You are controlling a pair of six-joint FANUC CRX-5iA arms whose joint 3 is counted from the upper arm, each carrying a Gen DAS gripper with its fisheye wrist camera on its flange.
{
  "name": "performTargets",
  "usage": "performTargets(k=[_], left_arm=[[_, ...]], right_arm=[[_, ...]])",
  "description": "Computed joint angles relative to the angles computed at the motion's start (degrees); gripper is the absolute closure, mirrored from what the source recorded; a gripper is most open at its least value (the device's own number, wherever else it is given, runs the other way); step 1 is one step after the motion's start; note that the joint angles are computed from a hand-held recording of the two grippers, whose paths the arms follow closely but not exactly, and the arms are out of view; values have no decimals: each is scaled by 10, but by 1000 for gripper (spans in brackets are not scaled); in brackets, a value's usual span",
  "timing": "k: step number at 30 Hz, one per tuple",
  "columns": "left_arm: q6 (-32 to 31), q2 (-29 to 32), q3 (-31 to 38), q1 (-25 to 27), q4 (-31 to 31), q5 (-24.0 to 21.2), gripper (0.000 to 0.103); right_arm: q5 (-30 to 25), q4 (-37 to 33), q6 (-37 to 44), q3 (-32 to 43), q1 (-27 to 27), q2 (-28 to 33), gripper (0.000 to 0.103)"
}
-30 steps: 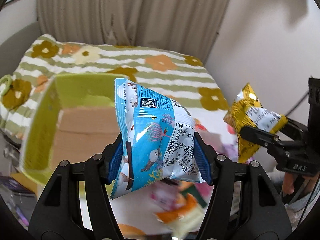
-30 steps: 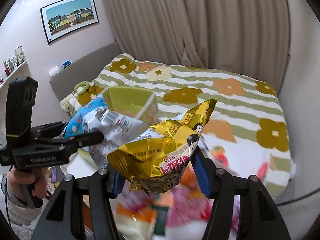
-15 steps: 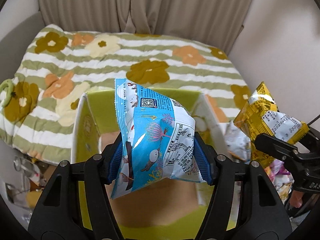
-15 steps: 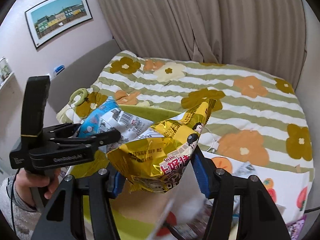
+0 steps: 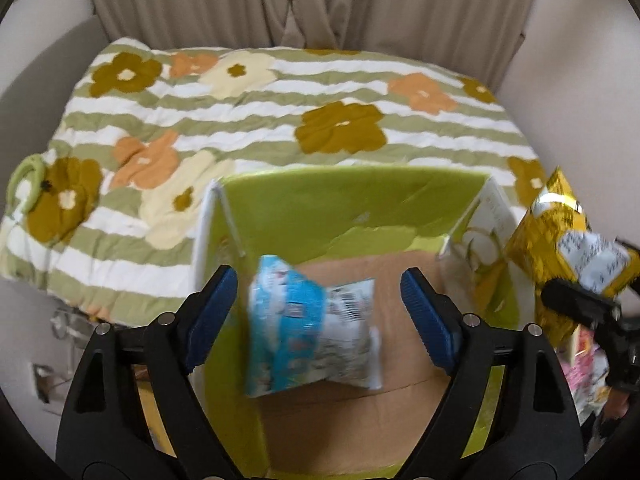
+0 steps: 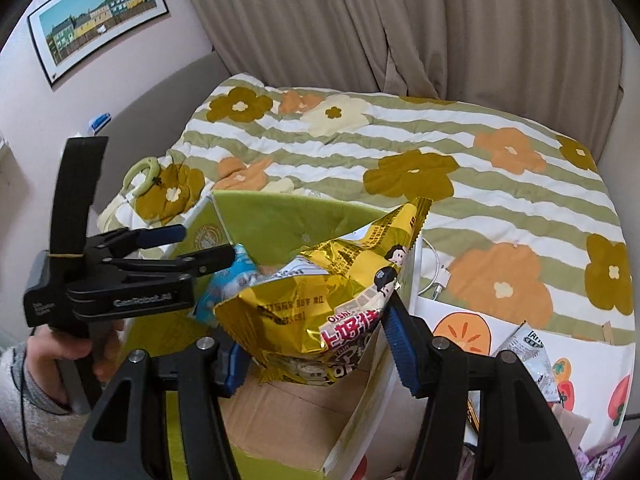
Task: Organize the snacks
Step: 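Carry both bags over the green box and open both tools to drop them, then move both tools back from the box toward the snack pile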
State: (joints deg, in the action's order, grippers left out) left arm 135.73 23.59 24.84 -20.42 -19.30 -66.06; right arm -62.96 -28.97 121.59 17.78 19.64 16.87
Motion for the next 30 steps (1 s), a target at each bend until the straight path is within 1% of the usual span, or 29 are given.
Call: performTargets(k=[3,5,7,10,14,16,17,18,19,20,23,30], left_arm=[[16,-3,7,-16,-24,-36,20],[36,-10,2,-26,-40,-50,20],[51,-14,-3,-33,-49,-60,20],[59,-20,-15,-32,-43,-59,20],[78,-25,-18,-39,-50,-71,20],[87,-27,-18,-42,-53,-78,20],[89,-28,-20,-43,-54,-79,20],[92,-30,-22,-45,-54,-79,20],[94,-33,-24,-46,-55,-80,21],[95,-34,-26,-48,-55,-80,20],[100,-41,-31,-54,-59,-85,21],[112,-65,-39,-74,-77,-92,21]], right_arm=[[-26,-18,15,21,-6,17,48],[-38,-23,23,31,-7,26,48],[-38,-14,28,37,0,34,48],[-32,1,25,40,11,42,48],[-26,18,16,42,23,52,47],[-34,34,8,50,31,62,46],[-30,36,5,48,32,62,36],[-28,27,7,47,30,62,13],[-29,19,8,46,26,62,3],[-30,12,8,45,23,61,0],[-32,23,-5,37,26,57,0],[-2,32,-12,-5,26,13,0]])
